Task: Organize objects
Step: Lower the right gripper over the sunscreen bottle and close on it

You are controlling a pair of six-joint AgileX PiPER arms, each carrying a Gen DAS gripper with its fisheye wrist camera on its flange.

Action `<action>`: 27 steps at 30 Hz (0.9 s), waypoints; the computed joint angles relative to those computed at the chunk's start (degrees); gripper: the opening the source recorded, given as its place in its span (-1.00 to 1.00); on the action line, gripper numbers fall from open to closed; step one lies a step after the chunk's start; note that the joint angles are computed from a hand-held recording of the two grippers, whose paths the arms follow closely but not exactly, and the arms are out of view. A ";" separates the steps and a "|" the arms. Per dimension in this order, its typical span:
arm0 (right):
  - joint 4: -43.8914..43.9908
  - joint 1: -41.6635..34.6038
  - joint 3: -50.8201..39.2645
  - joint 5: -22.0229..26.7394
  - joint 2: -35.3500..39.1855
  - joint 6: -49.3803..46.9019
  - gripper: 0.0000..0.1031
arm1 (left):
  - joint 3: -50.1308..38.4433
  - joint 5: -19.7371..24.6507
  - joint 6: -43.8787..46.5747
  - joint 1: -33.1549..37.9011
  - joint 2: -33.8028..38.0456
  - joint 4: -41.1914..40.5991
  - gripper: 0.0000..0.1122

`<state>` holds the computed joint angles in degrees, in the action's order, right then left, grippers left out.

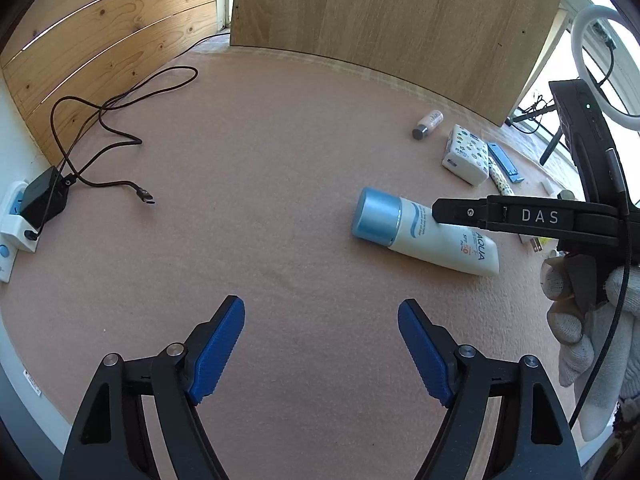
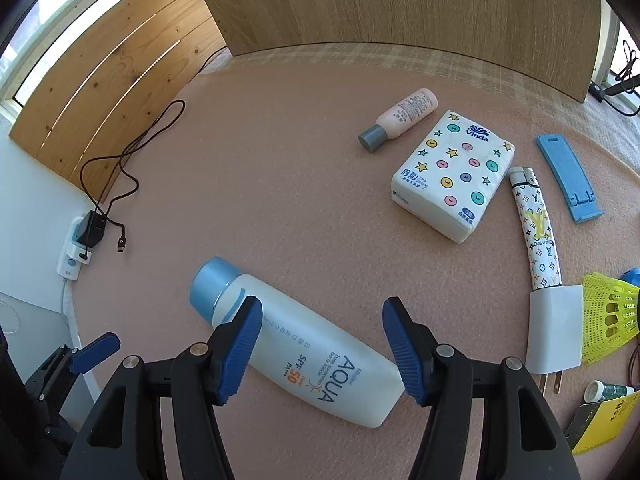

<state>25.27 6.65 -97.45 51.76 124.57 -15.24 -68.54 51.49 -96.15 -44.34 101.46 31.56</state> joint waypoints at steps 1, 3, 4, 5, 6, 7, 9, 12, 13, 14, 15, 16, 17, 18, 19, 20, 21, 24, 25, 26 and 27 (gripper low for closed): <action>0.63 -0.18 -0.04 0.29 0.27 -0.33 0.13 | -0.02 0.03 -0.20 0.01 0.10 0.03 0.46; 2.25 -0.83 -0.10 1.07 0.54 -0.73 0.13 | 0.12 -0.36 -0.45 0.03 0.10 0.19 0.46; 2.85 -1.15 -0.34 1.90 0.72 -0.64 0.13 | 0.03 -0.52 -0.42 0.04 0.21 0.22 0.46; 3.40 -1.44 -0.33 2.54 0.78 -0.52 0.13 | -0.05 -0.63 -0.32 0.09 0.28 0.24 0.45; 4.06 -1.71 -0.33 3.35 0.83 -0.57 0.13 | -0.21 -0.86 -0.19 0.15 0.45 0.28 0.45; 4.71 -1.95 -0.39 4.44 0.90 -0.77 0.13 | -0.30 -1.01 -0.12 0.15 0.54 0.32 0.45; 5.46 -2.00 -0.17 5.84 0.93 -0.76 0.13 | -0.32 -1.45 0.07 0.24 0.65 0.32 0.45; 7.39 -2.17 1.70 6.88 0.10 -1.61 0.13 | -0.04 -2.42 0.65 0.46 0.62 0.16 0.45; 9.20 -2.54 2.35 7.95 -0.15 -2.47 0.13 | 0.09 -2.64 0.76 0.46 0.58 0.25 0.44; 11.45 -2.95 2.80 9.48 -0.29 -3.47 0.13 | 0.42 -3.05 0.80 0.54 0.44 0.40 0.44; 12.56 -3.02 3.35 10.09 -0.67 -4.00 0.13 | 0.79 -3.87 1.01 0.74 0.28 0.41 0.43; 12.17 -2.59 4.17 9.30 -1.66 -3.95 0.13 | 1.20 -5.05 1.40 1.09 0.12 0.21 0.43; 11.25 -2.08 4.75 8.14 -2.59 -3.82 0.13 | 1.45 -6.24 1.98 1.55 0.06 -0.24 0.43; 10.65 -1.73 4.98 7.18 -3.15 -3.62 0.13 | 1.59 -7.58 2.83 2.15 0.11 -0.91 0.43; 10.08 -1.46 4.83 6.47 -3.36 -3.03 0.13 | 1.68 -9.24 3.90 2.84 0.22 -1.81 0.43; 8.78 -1.08 4.40 5.66 -3.35 -1.72 0.13 | 1.86 -11.15 4.86 3.56 0.34 -2.67 0.43; 7.58 -0.76 3.99 4.99 -3.33 -0.69 0.13 | 1.71 -12.75 6.17 4.30 0.68 -3.74 0.43; 6.86 -0.50 2.16 5.02 -2.02 -0.02 0.13 | -0.50 -14.44 10.37 5.96 2.87 -5.79 0.43; 7.03 -0.58 1.75 5.09 -1.53 0.17 0.13 | -1.20 -14.80 11.80 6.49 3.61 -6.58 0.42; 7.76 -0.86 1.32 5.46 -0.99 -0.11 0.13 | -1.51 -15.62 13.20 7.16 4.14 -7.55 0.40; 8.39 -1.04 0.93 5.85 -0.50 -0.39 0.13 | -1.75 -16.48 14.61 7.88 4.67 -8.79 0.37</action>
<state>33.65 5.61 -96.53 57.61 124.07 -15.64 -70.30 35.01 -81.53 -36.46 106.13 22.76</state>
